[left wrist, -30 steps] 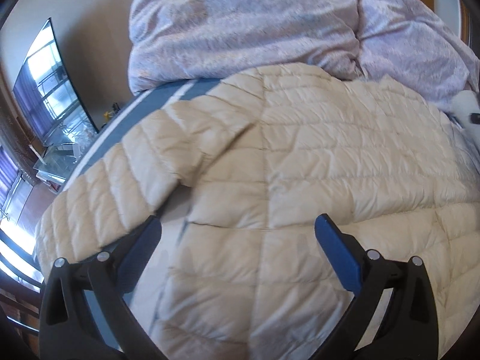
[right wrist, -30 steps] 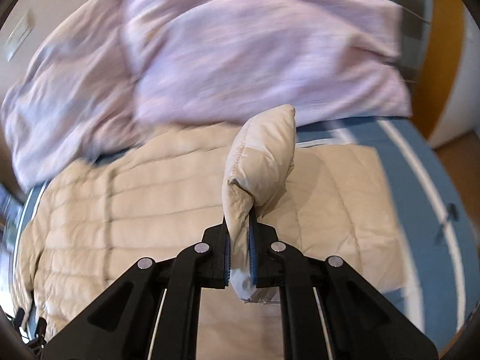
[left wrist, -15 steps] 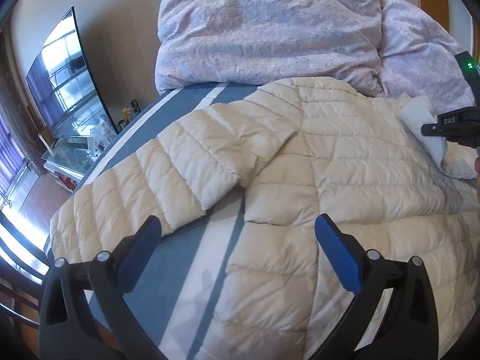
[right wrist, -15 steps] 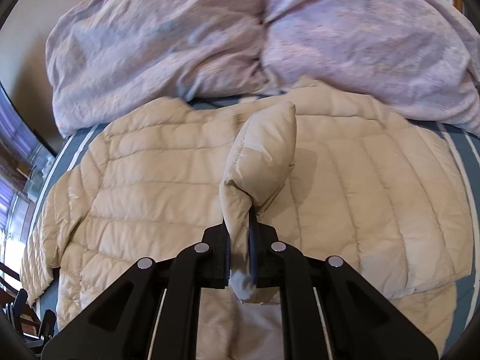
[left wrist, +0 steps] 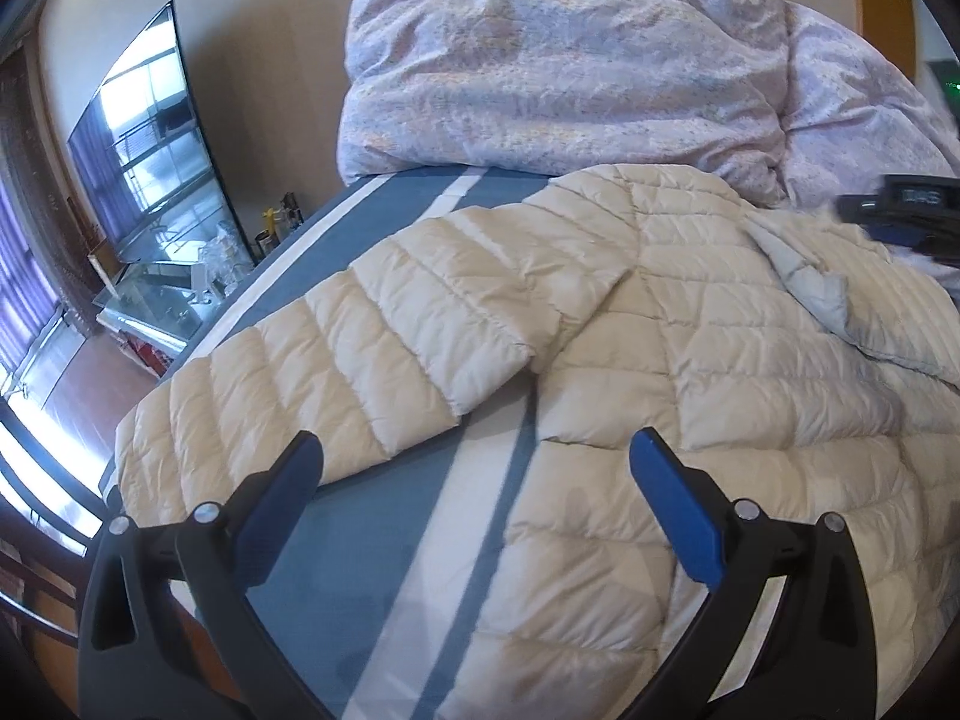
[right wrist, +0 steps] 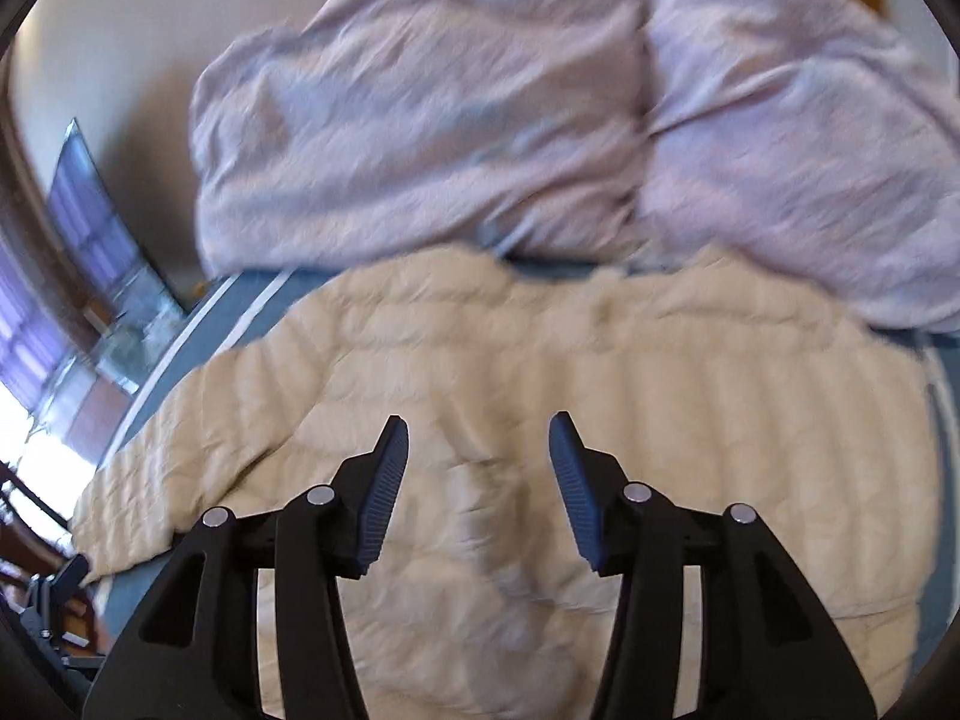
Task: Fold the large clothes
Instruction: 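Lay the sleeve across the jacket body and open the right gripper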
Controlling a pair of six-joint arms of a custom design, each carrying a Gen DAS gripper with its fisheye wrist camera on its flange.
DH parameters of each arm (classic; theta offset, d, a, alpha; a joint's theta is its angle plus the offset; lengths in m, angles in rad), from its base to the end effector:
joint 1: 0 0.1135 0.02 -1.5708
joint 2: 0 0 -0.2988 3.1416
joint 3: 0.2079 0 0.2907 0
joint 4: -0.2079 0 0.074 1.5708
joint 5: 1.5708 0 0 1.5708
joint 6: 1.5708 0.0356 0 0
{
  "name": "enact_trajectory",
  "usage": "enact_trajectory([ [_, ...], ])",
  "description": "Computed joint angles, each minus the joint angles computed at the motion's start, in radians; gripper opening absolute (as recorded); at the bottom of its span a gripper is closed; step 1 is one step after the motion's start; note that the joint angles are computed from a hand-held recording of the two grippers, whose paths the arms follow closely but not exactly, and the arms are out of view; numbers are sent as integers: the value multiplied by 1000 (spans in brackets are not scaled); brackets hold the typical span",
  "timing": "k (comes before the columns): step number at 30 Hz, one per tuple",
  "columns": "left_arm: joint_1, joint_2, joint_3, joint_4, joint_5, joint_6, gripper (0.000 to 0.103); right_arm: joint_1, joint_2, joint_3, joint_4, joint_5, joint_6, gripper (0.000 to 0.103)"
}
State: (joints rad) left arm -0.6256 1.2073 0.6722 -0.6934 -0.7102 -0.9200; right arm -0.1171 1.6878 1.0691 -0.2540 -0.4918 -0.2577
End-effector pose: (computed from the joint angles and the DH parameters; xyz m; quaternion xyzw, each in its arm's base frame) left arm 0.1943 -0.1117 0.2042 -0.1941 0.9052 0.1338 0.3535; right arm 0.3884 -0.0288 0.2134 -0.1471 0.9033 0.1629 0.3685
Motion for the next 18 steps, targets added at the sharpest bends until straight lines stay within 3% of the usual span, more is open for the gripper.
enact_trajectory([
  [7, 19, -22, -21, -8, 6, -19, 101, -9, 118, 49, 29, 203, 16, 51],
  [11, 20, -23, -23, -24, 2, -23, 101, 37, 144, 36, 35, 235, 18, 69],
  [18, 67, -67, -46, -49, 10, -13, 101, 98, 182, 3, 96, 301, 45, 78],
])
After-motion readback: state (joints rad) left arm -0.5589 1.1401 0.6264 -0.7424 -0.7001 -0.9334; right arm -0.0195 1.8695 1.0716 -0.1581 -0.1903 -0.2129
